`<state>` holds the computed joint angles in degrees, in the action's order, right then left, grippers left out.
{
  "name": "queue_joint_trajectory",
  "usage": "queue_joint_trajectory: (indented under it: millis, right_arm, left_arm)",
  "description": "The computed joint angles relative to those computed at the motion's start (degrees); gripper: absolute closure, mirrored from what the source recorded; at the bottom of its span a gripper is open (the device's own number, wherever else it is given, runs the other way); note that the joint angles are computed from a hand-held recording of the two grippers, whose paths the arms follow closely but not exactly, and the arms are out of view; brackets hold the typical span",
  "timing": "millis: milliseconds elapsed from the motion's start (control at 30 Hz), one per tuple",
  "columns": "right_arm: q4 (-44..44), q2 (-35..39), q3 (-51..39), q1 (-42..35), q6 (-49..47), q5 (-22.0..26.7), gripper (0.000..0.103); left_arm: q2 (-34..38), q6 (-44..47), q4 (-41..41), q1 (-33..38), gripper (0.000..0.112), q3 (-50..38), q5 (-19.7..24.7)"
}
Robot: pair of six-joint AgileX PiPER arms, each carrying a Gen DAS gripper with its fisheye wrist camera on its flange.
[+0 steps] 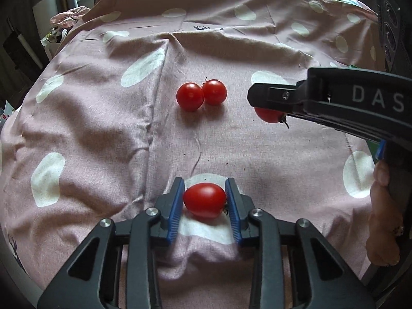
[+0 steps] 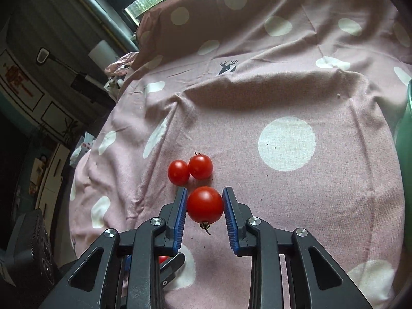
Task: Organize fruits
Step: 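Carry both held cherry tomatoes over the green bowl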
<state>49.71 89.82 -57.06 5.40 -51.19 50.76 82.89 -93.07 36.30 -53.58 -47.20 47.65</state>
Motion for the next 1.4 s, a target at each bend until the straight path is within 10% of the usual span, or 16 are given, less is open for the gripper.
queue_joint_trajectory:
  millis: [767, 1400]
  right_arm:
    - [7.89, -9.29, -2.94, -22.96, -4.67, 14.85, 0.073]
    - [9.66, -5.51, -10.65, -42.27, -5.70, 17.51, 0.073]
  left_arm:
    - [1.71, -5.39, 16.13, -9.74, 0.080, -17.94, 12.26]
    - [15.55, -0.16, 15.61, -6.06, 0.080, -38.69, 3.10]
